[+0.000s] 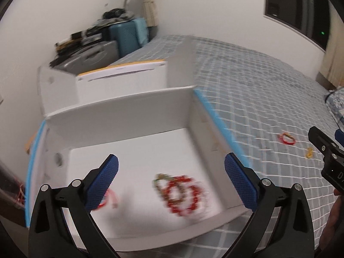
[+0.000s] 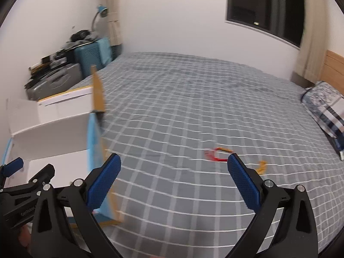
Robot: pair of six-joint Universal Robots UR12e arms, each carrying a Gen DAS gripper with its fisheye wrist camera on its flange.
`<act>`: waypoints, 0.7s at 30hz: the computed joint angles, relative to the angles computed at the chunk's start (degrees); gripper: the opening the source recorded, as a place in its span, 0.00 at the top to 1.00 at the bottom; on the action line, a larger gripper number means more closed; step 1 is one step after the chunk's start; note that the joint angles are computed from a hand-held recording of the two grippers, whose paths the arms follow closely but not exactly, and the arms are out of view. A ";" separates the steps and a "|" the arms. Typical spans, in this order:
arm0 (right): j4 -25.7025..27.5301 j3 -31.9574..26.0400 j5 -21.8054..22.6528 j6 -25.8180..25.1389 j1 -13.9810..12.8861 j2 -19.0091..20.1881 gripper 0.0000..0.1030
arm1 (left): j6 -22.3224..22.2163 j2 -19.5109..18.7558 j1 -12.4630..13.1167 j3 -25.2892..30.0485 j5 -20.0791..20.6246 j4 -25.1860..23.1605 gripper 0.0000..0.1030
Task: Organize jewelry
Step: 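Move both open tools back from the box toward the remaining bracelets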
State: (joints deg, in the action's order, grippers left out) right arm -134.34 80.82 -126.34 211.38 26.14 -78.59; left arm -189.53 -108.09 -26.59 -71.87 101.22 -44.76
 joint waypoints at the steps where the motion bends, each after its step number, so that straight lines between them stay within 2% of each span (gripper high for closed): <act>1: -0.19 0.89 -0.12 0.01 -0.45 -0.70 0.07 | 0.25 -0.65 -0.69 0.73 -0.21 0.16 0.06; 10: -1.91 8.87 0.30 2.01 -5.76 -6.60 0.07 | -0.42 -6.96 -5.31 8.63 -3.68 -0.87 0.06; 17: -2.50 14.48 4.72 4.46 -11.12 -9.98 0.07 | 0.89 -13.07 -8.19 16.23 -3.55 -3.89 0.06; 21: -2.47 16.52 6.93 5.08 -13.63 -10.29 0.07 | 0.50 -17.37 -9.27 21.43 -3.50 -6.71 0.06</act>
